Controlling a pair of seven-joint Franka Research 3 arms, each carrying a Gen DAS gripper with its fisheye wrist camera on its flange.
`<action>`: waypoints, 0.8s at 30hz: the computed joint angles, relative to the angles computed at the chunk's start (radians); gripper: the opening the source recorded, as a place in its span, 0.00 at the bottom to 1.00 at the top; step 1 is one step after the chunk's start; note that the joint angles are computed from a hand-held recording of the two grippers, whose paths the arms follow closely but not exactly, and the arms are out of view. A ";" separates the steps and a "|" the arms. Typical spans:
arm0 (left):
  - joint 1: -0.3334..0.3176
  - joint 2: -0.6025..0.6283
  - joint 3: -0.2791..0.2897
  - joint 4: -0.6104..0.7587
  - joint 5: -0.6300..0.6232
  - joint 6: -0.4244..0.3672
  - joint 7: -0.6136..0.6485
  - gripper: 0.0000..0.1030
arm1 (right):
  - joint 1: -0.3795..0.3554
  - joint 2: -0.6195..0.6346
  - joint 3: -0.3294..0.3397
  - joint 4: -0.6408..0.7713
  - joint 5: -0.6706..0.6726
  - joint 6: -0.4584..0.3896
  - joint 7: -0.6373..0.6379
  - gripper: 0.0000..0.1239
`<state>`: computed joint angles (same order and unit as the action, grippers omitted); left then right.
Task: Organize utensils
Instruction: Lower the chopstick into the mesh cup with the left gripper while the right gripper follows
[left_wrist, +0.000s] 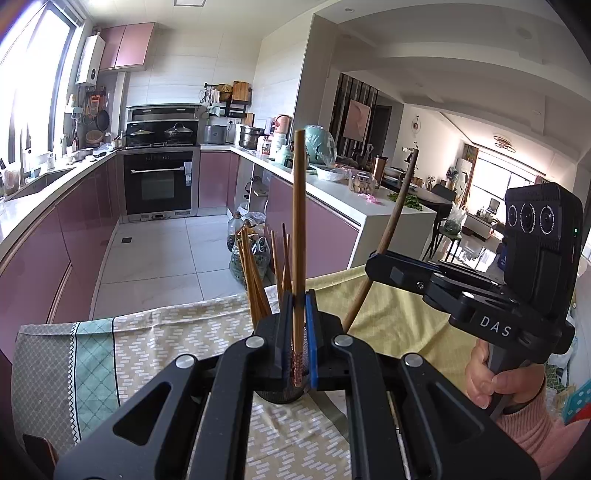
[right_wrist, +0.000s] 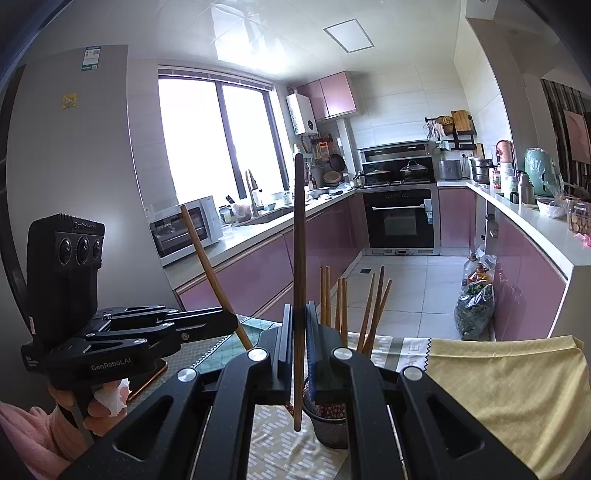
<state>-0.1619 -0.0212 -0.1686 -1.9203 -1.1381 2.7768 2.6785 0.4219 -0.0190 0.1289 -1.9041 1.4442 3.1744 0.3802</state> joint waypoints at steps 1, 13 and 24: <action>0.000 0.001 0.000 0.002 0.002 -0.001 -0.003 0.07 | 0.000 0.000 0.001 0.000 -0.002 0.002 0.001 0.04; -0.001 0.004 -0.006 0.011 0.015 0.013 -0.021 0.07 | -0.001 0.015 0.003 0.009 -0.097 0.018 0.087 0.04; 0.000 0.021 -0.015 0.031 0.050 0.029 -0.065 0.07 | -0.024 0.051 0.013 0.042 -0.188 0.025 0.182 0.04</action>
